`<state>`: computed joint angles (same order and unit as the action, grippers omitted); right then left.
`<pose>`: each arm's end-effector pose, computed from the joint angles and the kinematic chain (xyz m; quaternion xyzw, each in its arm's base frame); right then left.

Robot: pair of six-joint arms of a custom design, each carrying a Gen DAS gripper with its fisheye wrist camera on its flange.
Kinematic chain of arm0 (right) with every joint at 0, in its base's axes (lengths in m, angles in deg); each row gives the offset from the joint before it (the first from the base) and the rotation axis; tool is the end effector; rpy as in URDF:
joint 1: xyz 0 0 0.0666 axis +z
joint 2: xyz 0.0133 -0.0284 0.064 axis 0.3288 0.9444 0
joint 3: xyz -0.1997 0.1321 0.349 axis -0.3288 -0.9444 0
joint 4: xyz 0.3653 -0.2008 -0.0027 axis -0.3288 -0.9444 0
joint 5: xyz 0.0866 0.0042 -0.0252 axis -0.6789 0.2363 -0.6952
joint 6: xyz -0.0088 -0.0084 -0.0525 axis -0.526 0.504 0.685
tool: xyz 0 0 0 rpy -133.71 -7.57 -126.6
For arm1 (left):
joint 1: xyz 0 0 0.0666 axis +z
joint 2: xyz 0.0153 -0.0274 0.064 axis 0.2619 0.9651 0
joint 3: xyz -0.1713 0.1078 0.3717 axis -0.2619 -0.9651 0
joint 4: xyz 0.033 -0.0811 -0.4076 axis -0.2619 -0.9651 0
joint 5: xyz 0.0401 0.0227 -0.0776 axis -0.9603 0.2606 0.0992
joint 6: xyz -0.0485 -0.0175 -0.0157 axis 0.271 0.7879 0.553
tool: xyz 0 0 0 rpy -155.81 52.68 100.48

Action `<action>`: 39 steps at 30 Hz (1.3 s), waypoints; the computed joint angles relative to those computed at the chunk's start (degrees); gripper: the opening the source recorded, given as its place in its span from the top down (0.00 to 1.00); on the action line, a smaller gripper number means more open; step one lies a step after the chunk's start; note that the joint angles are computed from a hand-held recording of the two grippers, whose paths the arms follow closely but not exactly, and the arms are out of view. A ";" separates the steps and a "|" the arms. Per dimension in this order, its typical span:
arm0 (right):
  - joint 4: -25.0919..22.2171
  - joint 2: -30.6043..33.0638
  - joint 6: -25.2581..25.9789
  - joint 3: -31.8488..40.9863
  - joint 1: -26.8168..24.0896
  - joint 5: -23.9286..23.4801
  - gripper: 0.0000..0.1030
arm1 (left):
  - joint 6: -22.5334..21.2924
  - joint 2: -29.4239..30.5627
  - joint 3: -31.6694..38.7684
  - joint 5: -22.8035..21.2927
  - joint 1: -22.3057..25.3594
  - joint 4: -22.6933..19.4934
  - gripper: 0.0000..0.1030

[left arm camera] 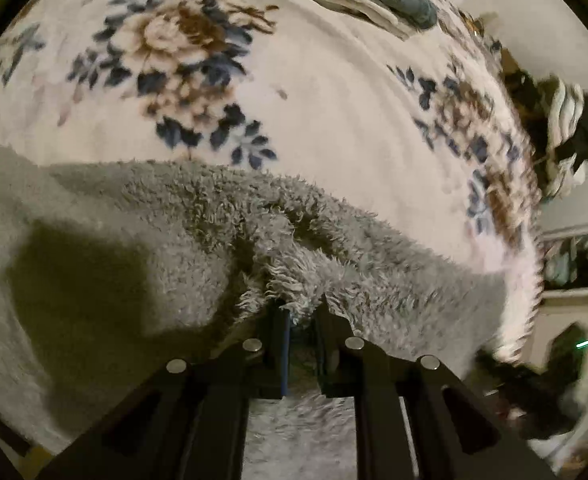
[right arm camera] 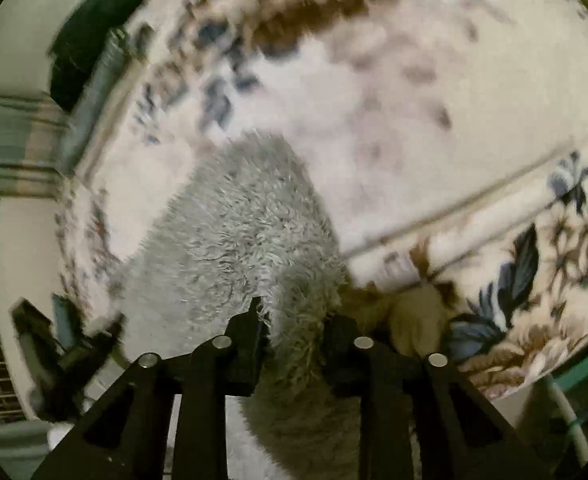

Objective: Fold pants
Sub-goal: 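Fold the grey garment again with both grippers and release it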

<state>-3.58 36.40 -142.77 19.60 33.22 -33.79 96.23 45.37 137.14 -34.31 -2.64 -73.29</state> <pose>0.4616 0.1250 0.3286 0.3500 0.9041 0.2318 0.0798 0.5477 -0.1905 0.4907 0.0304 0.9754 -0.2129 0.0482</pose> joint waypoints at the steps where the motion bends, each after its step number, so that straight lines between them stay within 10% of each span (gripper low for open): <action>1: -1.96 0.80 -0.01 0.70 0.10 -0.40 0.59 | 0.44 -0.08 0.49 1.63 0.51 -0.92 0.84; 3: -4.90 0.96 -0.01 2.15 0.78 1.21 0.23 | 1.11 -1.61 0.52 2.57 1.58 -1.42 0.62; 6: -2.91 -2.08 -1.87 1.94 2.58 5.35 0.00 | 2.75 -6.10 -1.95 1.45 3.89 -0.52 0.08; 15: -2.17 0.35 -5.48 8.72 10.26 8.84 0.00 | 11.30 -15.54 -14.66 -5.71 19.60 2.23 0.08; 26: -4.98 7.91 -2.40 14.10 14.98 4.77 0.00 | 15.18 -13.03 -24.00 -7.75 27.56 19.67 0.08; 31: -5.45 9.41 -2.50 15.01 15.54 4.23 0.00 | 12.33 -14.18 -24.26 -9.08 24.20 25.40 0.76; 39: -3.57 8.04 -3.01 13.20 15.66 3.48 0.00 | 13.09 -22.33 -19.71 -5.78 22.14 26.95 0.81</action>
